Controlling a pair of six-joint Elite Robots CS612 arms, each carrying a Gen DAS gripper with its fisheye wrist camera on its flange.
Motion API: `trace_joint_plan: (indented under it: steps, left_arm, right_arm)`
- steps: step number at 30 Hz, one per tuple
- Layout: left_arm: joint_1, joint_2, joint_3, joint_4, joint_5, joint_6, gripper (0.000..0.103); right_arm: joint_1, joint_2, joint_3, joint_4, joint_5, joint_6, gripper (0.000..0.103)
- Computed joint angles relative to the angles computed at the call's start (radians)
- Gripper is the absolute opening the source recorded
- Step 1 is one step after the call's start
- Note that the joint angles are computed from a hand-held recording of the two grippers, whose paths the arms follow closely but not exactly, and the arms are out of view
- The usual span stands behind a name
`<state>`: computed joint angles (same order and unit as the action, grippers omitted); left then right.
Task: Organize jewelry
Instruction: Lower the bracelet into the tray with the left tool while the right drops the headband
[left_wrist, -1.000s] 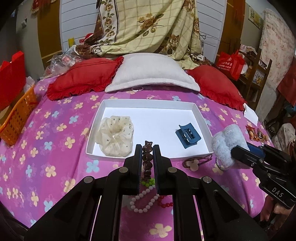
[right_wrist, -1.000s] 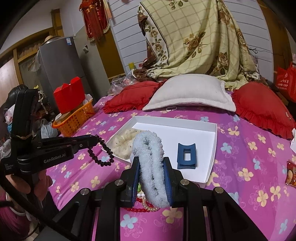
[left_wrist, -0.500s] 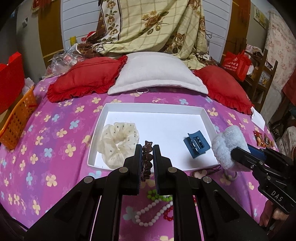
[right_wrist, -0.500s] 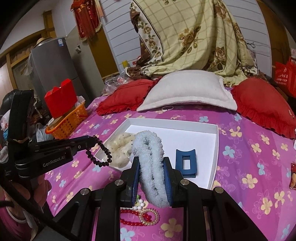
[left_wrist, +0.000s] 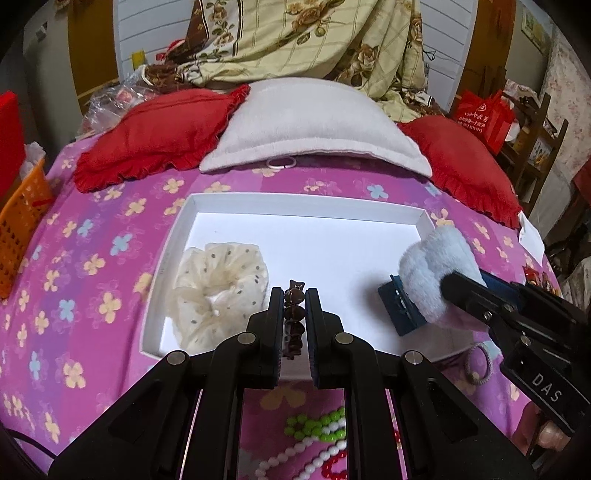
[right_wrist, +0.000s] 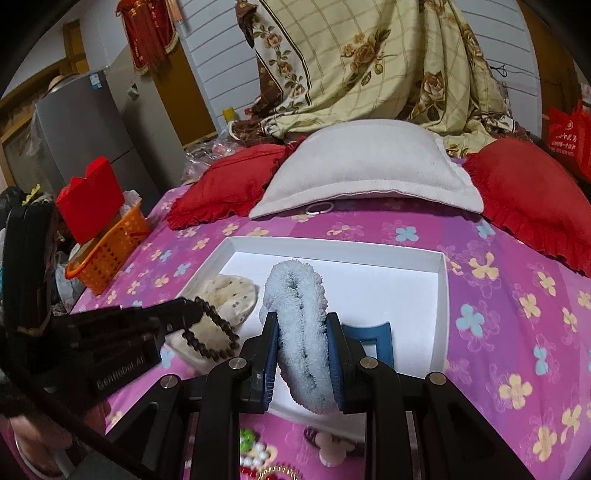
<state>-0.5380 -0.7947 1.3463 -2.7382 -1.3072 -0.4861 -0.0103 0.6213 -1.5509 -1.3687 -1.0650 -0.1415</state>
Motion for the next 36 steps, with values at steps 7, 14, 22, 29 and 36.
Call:
trace_joint_plan:
  steps: [7, 14, 22, 29, 36]
  left_arm:
    - [0.018, 0.049, -0.056, 0.045, -0.030, -0.014, 0.010]
    - [0.033, 0.071, -0.064, 0.077, -0.024, -0.031, 0.010]
    - [0.039, 0.085, -0.072, 0.082, -0.022, -0.040, 0.010]
    - [0.039, 0.092, -0.076, 0.084, -0.019, -0.044, 0.010]
    - [0.040, 0.087, -0.060, 0.056, -0.019, -0.072, 0.036]
  right_arm:
    - [0.027, -0.032, 0.097, -0.020, -0.041, -0.020, 0.023]
    - [0.051, -0.063, 0.197, -0.046, -0.110, -0.041, 0.023]
    - [0.071, -0.085, 0.259, -0.067, -0.203, -0.073, 0.023]
    - [0.073, -0.086, 0.277, -0.067, -0.216, -0.076, 0.030]
    - [0.062, -0.077, 0.251, -0.028, -0.188, -0.052, 0.047]
